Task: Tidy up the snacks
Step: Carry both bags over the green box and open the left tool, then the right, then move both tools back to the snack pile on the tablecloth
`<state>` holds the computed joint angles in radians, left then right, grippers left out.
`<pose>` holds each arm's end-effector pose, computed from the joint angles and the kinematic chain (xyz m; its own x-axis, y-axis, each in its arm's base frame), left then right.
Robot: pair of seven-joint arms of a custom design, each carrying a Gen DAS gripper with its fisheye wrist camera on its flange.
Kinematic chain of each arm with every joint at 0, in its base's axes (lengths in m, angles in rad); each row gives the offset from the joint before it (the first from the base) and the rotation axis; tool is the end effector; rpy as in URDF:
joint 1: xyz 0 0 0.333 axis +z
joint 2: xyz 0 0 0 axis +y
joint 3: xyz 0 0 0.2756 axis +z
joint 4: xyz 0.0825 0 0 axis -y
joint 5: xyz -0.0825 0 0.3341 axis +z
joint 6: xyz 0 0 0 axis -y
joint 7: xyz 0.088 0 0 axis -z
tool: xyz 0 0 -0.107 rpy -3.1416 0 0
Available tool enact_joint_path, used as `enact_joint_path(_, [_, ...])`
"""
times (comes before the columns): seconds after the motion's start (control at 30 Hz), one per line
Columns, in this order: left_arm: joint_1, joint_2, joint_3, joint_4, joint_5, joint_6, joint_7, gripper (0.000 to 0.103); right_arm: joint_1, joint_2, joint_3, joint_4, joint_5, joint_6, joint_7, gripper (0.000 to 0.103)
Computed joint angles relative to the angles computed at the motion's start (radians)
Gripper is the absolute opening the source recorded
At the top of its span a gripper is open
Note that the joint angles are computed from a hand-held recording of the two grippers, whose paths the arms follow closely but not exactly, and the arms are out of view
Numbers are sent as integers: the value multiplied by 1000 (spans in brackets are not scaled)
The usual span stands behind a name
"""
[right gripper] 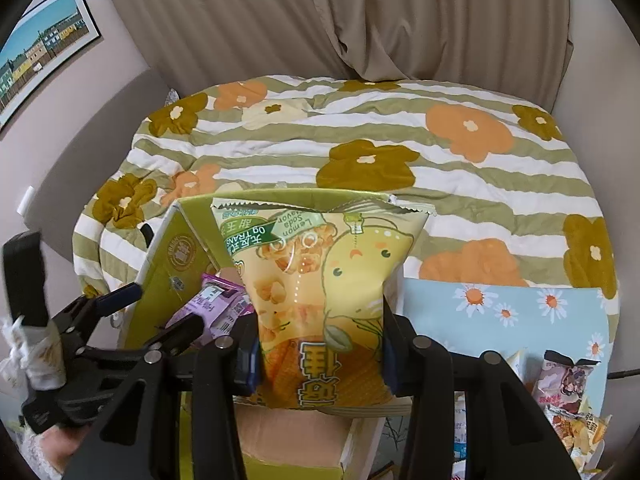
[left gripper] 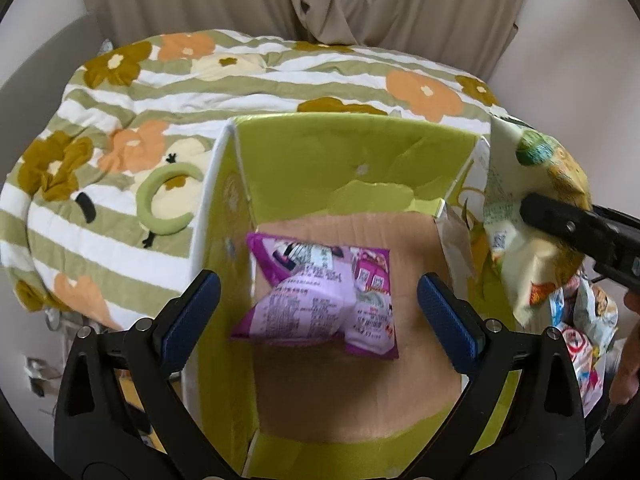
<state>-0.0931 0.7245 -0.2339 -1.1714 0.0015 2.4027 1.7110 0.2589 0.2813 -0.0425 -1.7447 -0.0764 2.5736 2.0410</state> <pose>0.6927 -0.1784 0.4141 -0.3808 -0.9210 0.0820 -0.8110 0.2901 -0.5080 0.6076 0.1374 0.4566 -0.1489 -0.9753 -0.1630 -0.8409 0.2116 -0.4980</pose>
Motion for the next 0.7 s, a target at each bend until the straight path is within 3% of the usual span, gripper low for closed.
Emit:
enact_joint_path(0.17, [24, -103, -6, -147, -12, 62, 11, 98, -2, 13, 8, 25, 19, -17, -18, 42])
enact_joint_path(0.3, [40, -147, -17, -213, -31, 93, 22, 98, -3, 80, 13, 132, 34, -75, -56, 42])
enact_joint_path(0.4, [32, -156, -7, -229, -16, 96, 21, 98, -3, 161, 16, 242, 51, -137, -94, 42])
enact_joint_path(0.57, [36, -136, -3, -207, -13, 76, 19, 98, 0, 242, 12, 334, 86, -170, -125, 45])
enact_joint_path(0.6, [39, -132, -4, -202, -16, 71, 20, 98, 6, 250, 3, 339, 79, -166, -119, 57])
enact_joint_path(0.63, [40, -128, -4, -197, -18, 69, 20, 98, 10, 252, -1, 339, 76, -162, -117, 81])
enact_joint_path(0.67, [41, -125, -3, -196, -18, 71, 19, 98, 8, 249, 0, 328, 80, -151, -125, 98])
enact_joint_path(0.7, [41, -124, -2, -197, -18, 73, 18, 98, 9, 242, -1, 315, 80, -143, -129, 103])
